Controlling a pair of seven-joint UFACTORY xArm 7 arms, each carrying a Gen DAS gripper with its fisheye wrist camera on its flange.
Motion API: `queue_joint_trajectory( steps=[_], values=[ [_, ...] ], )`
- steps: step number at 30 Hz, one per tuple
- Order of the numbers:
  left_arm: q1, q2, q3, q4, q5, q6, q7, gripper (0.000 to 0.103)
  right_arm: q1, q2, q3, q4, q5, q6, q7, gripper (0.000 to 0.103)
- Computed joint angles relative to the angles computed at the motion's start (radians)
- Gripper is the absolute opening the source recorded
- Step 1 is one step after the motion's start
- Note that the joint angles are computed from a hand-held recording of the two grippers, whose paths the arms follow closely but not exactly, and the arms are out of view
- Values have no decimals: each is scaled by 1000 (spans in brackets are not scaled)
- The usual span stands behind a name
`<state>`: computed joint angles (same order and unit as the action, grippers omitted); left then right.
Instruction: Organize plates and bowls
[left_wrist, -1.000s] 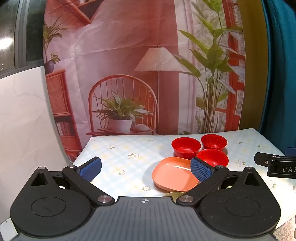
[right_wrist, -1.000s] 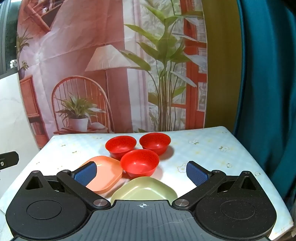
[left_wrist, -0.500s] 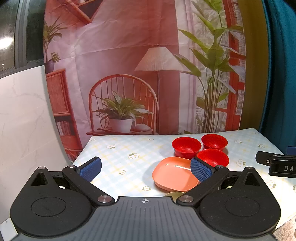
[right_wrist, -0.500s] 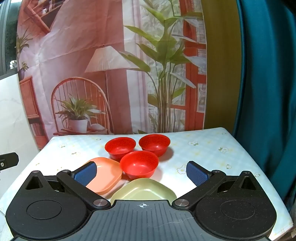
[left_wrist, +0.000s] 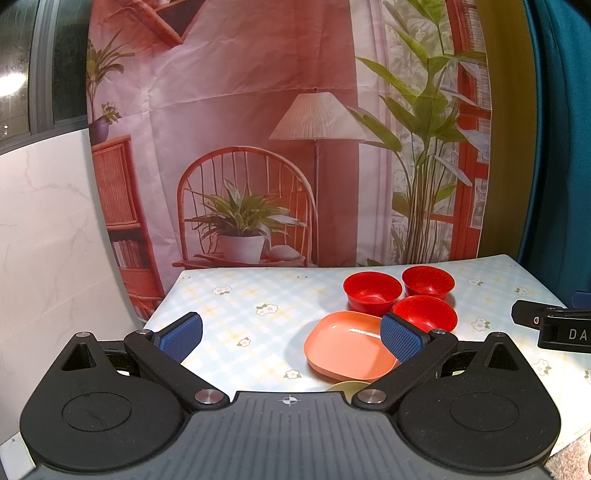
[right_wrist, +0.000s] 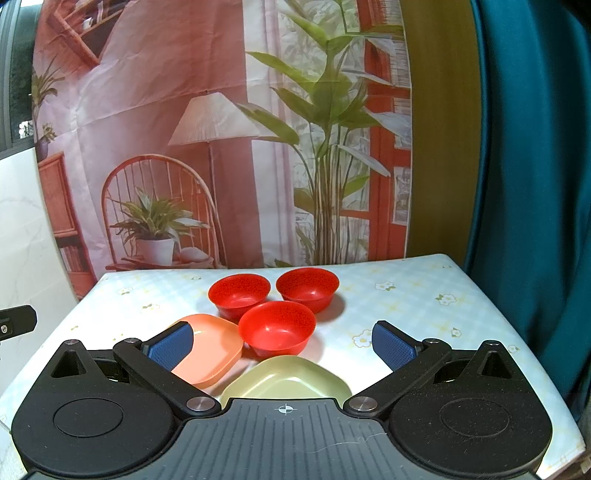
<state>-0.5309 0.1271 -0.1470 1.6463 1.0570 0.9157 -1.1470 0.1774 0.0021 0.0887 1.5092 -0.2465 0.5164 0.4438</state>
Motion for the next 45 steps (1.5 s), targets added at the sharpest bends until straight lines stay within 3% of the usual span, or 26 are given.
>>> queue_joint_trajectory(
  steps=[45],
  values=[
    [19, -10, -2, -21, -31, -9, 11, 103, -3, -5, 0, -10, 6, -6, -1, 103]
  ],
)
